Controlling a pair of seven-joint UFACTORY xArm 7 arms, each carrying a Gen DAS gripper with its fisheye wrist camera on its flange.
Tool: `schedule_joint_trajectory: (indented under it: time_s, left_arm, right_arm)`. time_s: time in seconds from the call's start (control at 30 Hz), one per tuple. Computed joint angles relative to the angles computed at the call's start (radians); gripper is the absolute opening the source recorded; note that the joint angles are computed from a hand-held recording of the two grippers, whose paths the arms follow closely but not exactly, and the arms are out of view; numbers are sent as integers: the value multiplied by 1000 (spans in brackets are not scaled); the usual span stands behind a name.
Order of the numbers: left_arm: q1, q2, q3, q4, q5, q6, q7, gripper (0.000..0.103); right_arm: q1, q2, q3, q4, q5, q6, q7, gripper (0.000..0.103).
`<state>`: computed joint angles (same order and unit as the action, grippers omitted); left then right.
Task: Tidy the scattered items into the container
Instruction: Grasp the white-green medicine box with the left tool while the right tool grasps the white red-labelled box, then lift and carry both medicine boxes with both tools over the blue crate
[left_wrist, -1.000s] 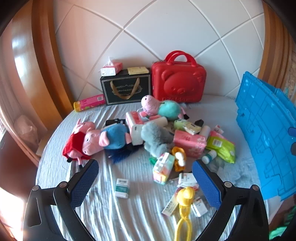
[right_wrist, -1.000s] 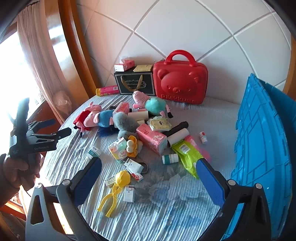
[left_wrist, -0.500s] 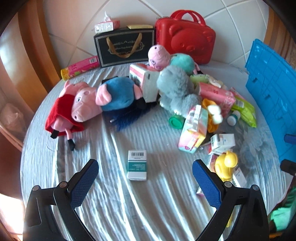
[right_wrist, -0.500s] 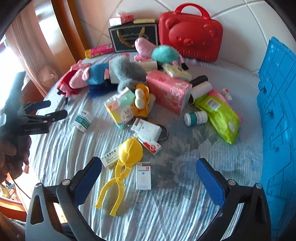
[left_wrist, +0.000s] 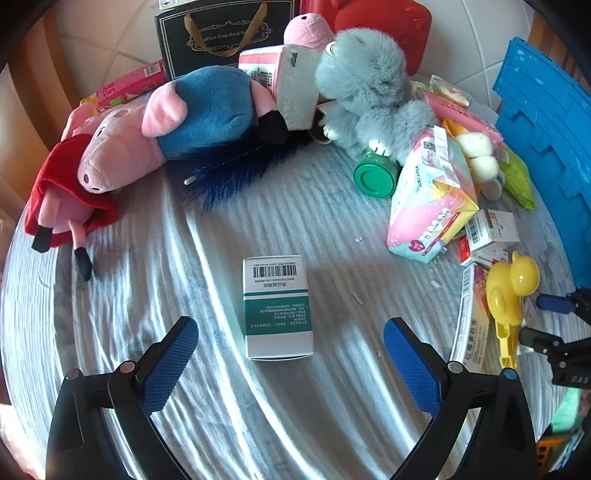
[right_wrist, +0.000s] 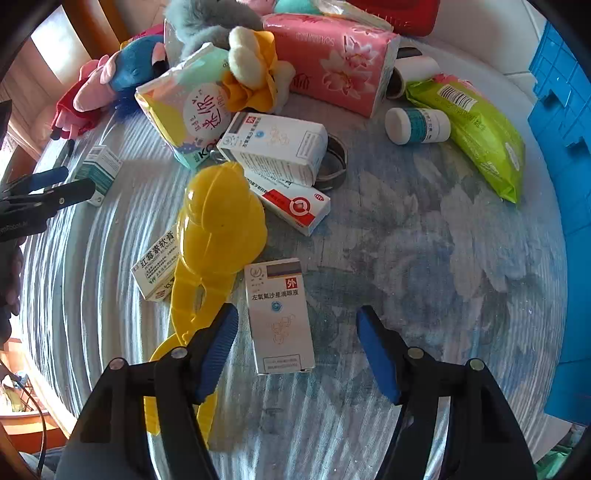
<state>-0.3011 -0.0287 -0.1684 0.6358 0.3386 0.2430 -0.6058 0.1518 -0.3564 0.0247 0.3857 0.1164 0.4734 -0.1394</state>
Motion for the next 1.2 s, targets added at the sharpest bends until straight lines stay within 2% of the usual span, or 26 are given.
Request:
schedule_joint_trajectory:
  time_s: [0.03,0.1,0.2,0.3,0.37,0.4,0.47,0.77,1.2]
  left_arm:
    - [0,5,2,0,-8,-5,9,102]
    - [-1,11,4,-1,-27,-14,29,100]
    - [-8,17,5,-1,-91,-22,88,88]
    - [-17,15,3,-5,-158,-26,149,75]
    - [-22,10,1,-7,-187,-28,179,59]
    - [-24,7,0,-8,-194,-27,187,56]
    - [-26,2,-2,-10,-197,-24,193,40]
    - [-29,-52,-3,-42,-252,-28,235,39]
    - [-3,-135,-36,-68,-187,-27,151,38]
  right_arm:
    - [-1,9,4,1,-6,-2,3,65]
    - [-3,24,11,4,-16,1,11,57]
    - [-6,30,18,6,-28,9,28,45]
    - [-7,26,18,7,-34,16,34,40]
    - [-6,23,13,8,-34,22,31,33]
    - [-7,21,11,8,-34,25,30,32]
    - [-7,16,5,5,-28,26,23,32]
    - [-14,-24,-10,-12,-8,55,3,31]
    - [-32,-166,-24,-35,-11,140,-30,30]
